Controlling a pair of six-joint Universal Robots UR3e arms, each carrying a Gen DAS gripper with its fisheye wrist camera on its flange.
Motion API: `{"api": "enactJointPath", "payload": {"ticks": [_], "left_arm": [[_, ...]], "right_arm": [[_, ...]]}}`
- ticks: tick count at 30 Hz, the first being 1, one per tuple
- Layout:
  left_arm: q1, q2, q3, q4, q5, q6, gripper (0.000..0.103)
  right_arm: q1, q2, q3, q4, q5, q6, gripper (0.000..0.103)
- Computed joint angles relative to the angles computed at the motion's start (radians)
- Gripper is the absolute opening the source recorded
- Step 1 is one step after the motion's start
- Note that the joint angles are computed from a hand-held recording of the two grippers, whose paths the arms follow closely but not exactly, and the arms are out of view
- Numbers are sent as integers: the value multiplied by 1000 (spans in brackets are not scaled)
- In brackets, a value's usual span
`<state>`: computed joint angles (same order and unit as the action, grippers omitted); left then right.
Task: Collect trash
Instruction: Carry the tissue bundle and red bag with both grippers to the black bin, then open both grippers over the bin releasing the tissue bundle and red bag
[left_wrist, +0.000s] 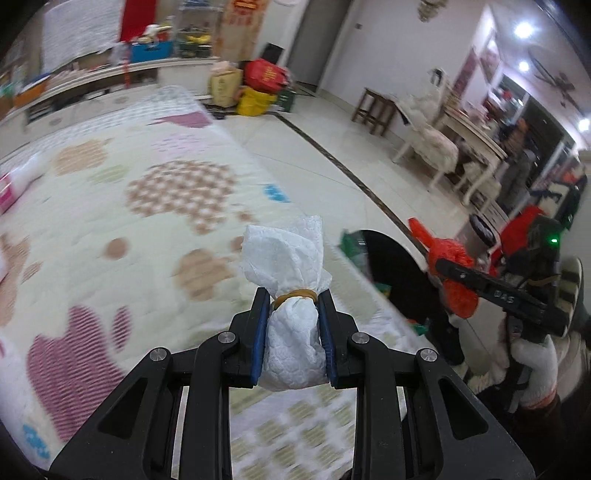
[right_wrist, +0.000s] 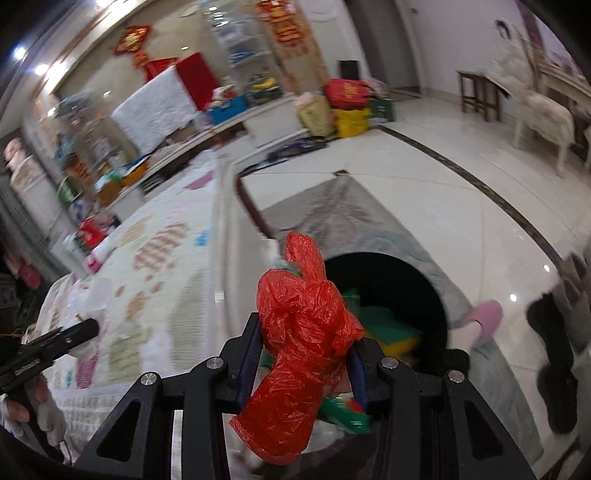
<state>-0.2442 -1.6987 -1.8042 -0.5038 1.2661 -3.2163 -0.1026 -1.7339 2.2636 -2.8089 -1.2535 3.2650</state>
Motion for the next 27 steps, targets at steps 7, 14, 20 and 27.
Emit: {"api": "enactJointPath", "payload": {"ticks": [7,14,20,27], "left_arm": [[-112,-219,276,-83,-38,-37,23],[-179,-405,497,-105,-77,-91,39],[-175,-453,531,-111,-117,-109,61],[-149,-356,396,-70,-62,-92,61]], "right_arm": [[-127,-15,70,-1,61,-35,40],[-159,82,54,-70,71,26,72],[-157,62,59,-63,71,42,75],[-158,49,96,-63,78,36,75]]}}
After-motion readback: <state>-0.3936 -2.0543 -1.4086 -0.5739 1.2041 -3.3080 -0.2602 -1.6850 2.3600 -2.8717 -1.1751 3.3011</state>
